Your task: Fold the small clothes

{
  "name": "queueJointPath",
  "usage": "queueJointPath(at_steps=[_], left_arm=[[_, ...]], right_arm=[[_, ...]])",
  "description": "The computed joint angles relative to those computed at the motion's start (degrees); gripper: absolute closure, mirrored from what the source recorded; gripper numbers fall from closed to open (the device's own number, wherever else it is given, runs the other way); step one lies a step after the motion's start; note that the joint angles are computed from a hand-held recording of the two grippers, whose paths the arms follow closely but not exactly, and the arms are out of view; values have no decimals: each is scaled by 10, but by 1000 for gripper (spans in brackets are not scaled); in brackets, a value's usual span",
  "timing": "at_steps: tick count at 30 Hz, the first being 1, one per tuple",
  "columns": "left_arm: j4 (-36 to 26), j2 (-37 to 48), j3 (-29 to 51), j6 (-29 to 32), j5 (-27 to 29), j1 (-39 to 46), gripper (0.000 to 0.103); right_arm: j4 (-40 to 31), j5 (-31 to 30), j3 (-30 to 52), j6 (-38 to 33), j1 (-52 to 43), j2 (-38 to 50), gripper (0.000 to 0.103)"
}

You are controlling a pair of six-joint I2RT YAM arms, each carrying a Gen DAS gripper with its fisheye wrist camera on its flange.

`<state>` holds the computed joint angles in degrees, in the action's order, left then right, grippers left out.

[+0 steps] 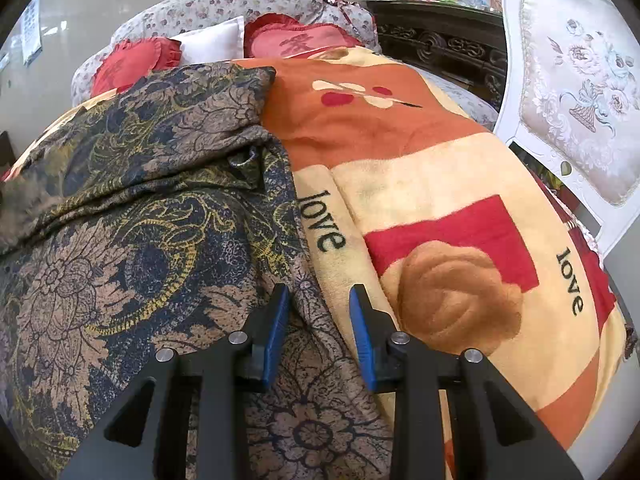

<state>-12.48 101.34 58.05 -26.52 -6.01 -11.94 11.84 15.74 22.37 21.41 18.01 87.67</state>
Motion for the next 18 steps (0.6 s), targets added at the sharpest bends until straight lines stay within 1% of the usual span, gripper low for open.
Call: queueJointPath(at_steps=[1, 2, 3, 4, 5, 6, 8, 9, 10, 11, 13, 14, 16, 18], left_arm=[[24, -19, -25, -12, -13, -1, 74], [42, -38, -46, -22, -28, -4, 73], [62, -62, -68, -33, -51, -11, 68], [84, -83, -88, -40, -71, -22, 59], [97, -95, -99, -40, -83, -33, 57], [106, -101, -104, -35, -99, -48, 55], [111, -89, -97, -18, -114, -73, 55], [115, -76, -92, -9, -117, -83, 55], [119, -59, -85, -2, -119, -91, 55], [124, -42, -77, 2, -125, -96, 55], [112, -6, -59, -25, -159, -105, 55], [112, 3, -56, -38, -161, -104, 55], [123, 25, -52, -59, -139, -96, 55], [129, 42, -48, -67, -137, -93, 55]], right_arm=[[-13, -6, 8, -1, -4, 3, 61], [-23, -14, 14, 0, -11, 5, 56], [-31, -22, 18, 3, -19, 4, 53], [-33, -33, 18, 4, -29, 5, 47], [-33, -57, 16, 7, -49, 3, 40], [-27, -97, 12, 6, -74, 1, 40], [-27, -172, 9, -8, -124, -10, 40], [-32, -192, 13, -15, -136, -14, 41], [-39, -220, 22, -33, -153, -26, 50], [-49, -221, 35, -44, -155, -31, 55], [-80, -187, 85, -71, -138, -37, 57], [-85, -175, 109, -82, -128, -34, 57], [-99, -191, 183, -119, -103, 0, 57], [-126, -233, 263, -155, -82, 57, 57]])
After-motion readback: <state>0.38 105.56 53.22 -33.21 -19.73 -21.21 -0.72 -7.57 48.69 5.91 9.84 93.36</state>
